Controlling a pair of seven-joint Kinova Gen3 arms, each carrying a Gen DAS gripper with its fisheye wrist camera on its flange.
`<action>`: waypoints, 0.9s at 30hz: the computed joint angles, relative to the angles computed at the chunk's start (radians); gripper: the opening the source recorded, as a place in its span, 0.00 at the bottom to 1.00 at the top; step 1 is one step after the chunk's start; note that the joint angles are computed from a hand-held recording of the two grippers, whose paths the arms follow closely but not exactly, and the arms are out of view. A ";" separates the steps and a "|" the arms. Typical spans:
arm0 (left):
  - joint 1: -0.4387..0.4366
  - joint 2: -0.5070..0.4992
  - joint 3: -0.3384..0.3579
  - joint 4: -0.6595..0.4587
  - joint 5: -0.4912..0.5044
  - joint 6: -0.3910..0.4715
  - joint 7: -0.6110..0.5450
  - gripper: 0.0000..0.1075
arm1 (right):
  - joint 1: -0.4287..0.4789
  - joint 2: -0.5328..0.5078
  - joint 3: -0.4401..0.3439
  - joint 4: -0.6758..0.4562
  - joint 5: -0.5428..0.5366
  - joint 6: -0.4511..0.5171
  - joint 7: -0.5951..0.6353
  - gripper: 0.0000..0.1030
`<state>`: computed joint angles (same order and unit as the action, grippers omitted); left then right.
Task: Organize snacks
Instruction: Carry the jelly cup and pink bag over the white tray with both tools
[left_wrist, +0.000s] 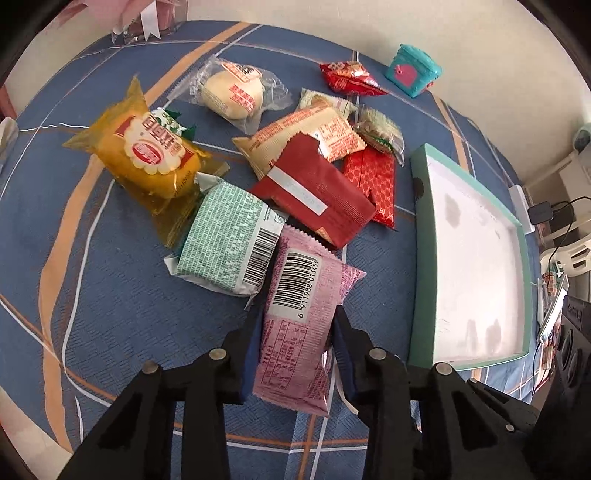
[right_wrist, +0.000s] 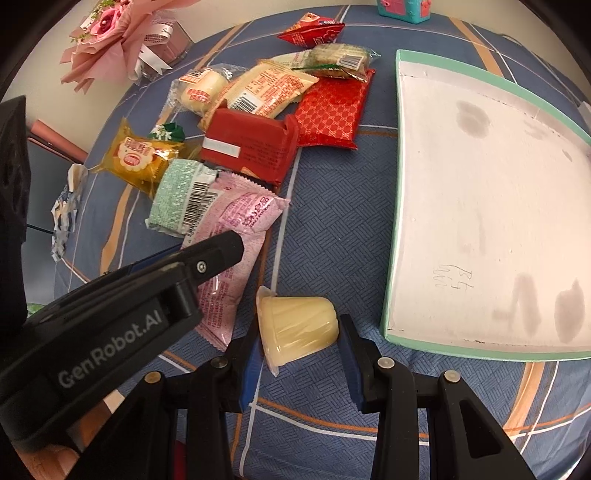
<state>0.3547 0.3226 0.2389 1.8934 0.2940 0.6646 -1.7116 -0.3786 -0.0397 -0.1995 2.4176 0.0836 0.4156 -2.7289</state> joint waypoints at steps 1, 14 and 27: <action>-0.022 -0.014 0.010 0.012 0.027 -0.005 -0.025 0.34 | -0.004 -0.007 -0.002 -0.002 0.007 -0.001 -0.007 0.40; -0.012 -0.190 -0.020 0.063 0.052 -0.064 -0.019 0.26 | 0.020 -0.160 -0.114 -0.028 0.135 0.109 -0.169 0.40; 0.082 -0.183 0.017 -0.009 -0.044 -0.076 0.080 0.26 | 0.205 -0.290 -0.096 0.014 0.137 0.152 -0.186 0.40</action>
<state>0.4364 0.1397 0.2557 1.8848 0.2499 0.5883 -1.6314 -0.1739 -0.3300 -0.2959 2.4317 0.2206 0.5678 -2.9146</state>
